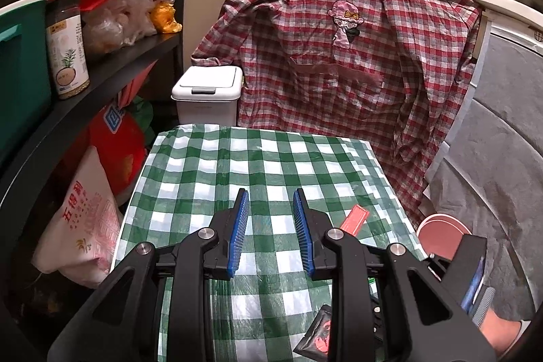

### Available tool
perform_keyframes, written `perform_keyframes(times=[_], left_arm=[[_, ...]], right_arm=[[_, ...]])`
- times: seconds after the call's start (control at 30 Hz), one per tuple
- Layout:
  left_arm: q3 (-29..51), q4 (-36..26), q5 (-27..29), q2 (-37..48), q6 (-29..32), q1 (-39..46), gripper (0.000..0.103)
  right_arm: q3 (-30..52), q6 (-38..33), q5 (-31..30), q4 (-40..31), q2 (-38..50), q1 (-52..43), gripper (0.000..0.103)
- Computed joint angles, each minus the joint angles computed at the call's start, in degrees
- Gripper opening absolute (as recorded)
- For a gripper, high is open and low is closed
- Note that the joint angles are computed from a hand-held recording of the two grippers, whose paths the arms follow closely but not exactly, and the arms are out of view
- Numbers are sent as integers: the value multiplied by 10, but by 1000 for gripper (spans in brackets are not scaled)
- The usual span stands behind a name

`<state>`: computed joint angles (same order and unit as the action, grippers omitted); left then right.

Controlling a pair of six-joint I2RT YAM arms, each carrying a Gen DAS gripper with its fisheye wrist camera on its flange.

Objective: Collect trash
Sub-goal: 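Move both open grippers back over the green ointment tube and red box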

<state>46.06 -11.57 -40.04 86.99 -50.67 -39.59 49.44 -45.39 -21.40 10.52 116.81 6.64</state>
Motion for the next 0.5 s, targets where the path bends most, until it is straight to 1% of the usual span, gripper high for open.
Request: perform_keyframes(times=[0.03, 0.2, 0.43, 0.5], left_arm=[[1, -1, -1, 1, -2, -1, 27], [9, -1, -1, 13, -1, -4, 27], [16, 3, -1, 16, -4, -4, 27], [16, 6, 1, 14, -2, -2, 27]], right_arm=[[15, 0, -1, -17, 5, 0, 56], [48, -18, -5, -47, 20, 1, 56], [127, -43, -34, -161, 52, -12, 56], [141, -47, -37, -182, 57, -16, 56]])
